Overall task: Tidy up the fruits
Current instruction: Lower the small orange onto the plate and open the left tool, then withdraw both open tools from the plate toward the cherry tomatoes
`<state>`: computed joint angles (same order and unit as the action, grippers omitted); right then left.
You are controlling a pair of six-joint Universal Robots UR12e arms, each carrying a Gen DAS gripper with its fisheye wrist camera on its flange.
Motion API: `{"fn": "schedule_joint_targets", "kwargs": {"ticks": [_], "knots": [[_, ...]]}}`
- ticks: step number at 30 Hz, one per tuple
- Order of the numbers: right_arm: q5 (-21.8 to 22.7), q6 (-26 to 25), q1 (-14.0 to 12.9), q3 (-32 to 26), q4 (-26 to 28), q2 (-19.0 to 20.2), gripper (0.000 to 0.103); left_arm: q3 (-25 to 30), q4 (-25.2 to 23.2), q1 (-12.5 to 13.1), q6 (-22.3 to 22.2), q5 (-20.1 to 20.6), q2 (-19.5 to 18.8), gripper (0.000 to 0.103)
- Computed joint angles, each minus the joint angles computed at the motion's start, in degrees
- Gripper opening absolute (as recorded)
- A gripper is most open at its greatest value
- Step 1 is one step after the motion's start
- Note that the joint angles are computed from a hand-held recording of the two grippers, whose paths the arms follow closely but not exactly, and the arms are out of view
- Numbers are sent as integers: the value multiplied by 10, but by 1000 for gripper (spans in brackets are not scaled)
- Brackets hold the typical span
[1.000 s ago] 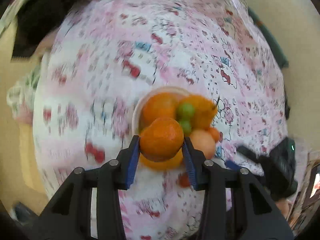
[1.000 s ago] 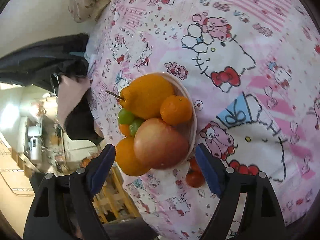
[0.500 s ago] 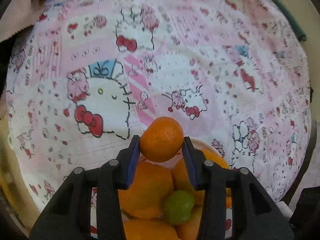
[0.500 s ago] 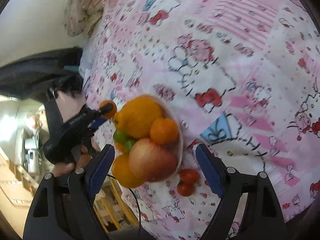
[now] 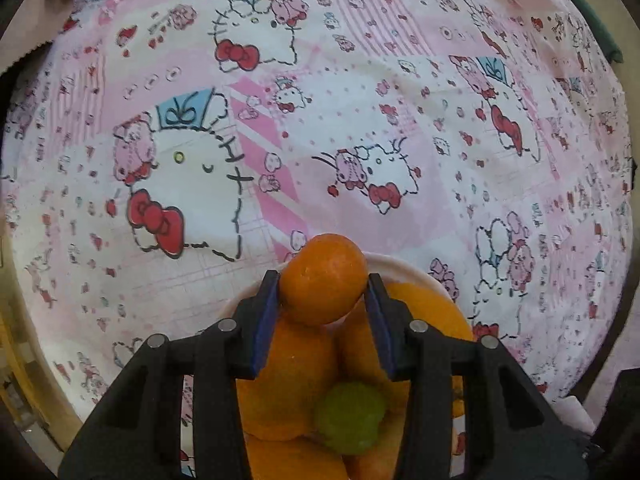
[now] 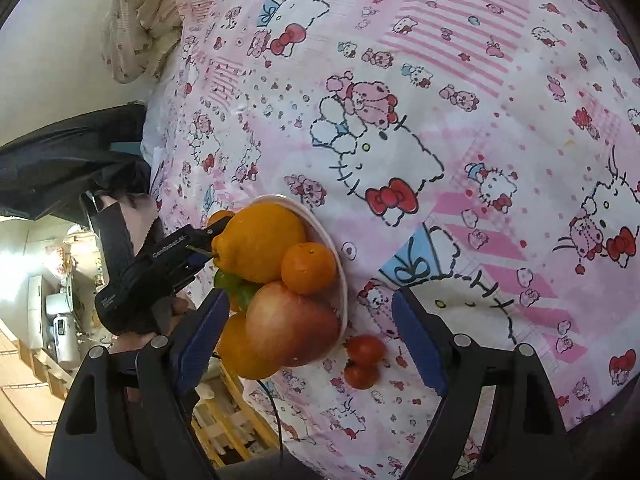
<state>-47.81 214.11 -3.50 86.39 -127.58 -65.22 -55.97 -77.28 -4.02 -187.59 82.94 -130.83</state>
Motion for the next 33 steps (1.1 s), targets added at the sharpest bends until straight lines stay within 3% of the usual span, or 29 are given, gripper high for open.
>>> {"fn": "schedule_joint_targets", "kwargs": {"ticks": [2,6,10,14,18,24,27,33], "knots": [[2,2,0,1,-5,-2,86,6,-14,1,-2,-8,-2,39],[4,3,-1,1,-17,-4,86,1,-14,1,-14,0,5,51],[0,-3,2,0,-11,-5,86,-12,-14,9,-29,-25,18,52],[-8,-17,4,2,-13,-8,86,-38,11,10,-24,-18,43,52],[-45,-28,7,5,-31,-13,86,-89,78,19,-65,-21,86,52],[-49,-35,7,12,-40,-19,86,-185,208,21,-67,15,159,52],[-69,-43,10,21,-55,-27,86,-205,216,22,-68,20,176,52],[-84,-57,9,29,-57,-37,86,-267,283,13,-42,58,222,52]]}}
